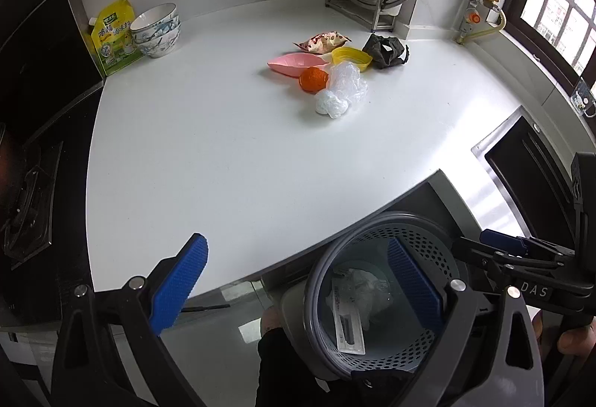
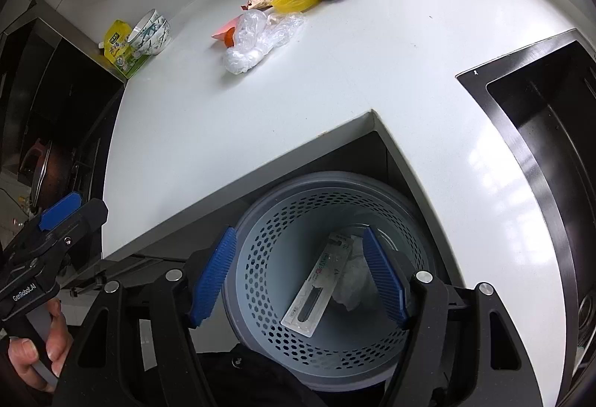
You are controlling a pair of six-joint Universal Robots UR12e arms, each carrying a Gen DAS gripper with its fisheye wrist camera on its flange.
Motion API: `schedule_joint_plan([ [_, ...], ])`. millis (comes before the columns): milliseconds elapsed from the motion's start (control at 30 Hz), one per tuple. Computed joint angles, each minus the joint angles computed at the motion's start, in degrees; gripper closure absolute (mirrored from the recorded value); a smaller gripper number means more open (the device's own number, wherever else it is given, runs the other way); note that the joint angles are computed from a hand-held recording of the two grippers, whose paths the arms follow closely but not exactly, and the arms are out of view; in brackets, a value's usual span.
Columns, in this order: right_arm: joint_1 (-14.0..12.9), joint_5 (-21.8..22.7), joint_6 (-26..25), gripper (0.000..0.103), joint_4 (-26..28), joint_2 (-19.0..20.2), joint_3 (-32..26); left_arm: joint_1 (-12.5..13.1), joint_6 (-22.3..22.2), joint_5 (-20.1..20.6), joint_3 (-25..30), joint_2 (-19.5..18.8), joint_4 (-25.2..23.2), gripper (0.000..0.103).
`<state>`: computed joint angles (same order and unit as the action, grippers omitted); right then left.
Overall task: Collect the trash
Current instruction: 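Move both tools back over the counter toward the remaining trash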
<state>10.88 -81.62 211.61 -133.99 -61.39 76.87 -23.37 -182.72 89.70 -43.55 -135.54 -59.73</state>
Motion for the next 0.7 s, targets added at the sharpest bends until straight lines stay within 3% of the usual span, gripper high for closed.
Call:
schedule_joint_plan([
  [333, 1.24, -5.52, 4.17, 0.035, 1.85, 2.65, -5.08, 1.90, 4.14, -5.20, 9.69, -5.48, -3.74, 0.008],
  [700, 2.37, -11.03, 8.04, 0.035, 3.12, 6.03, -11.98, 3.02, 9.37, -8.85, 26.28, -14.42, -9.91, 0.008],
])
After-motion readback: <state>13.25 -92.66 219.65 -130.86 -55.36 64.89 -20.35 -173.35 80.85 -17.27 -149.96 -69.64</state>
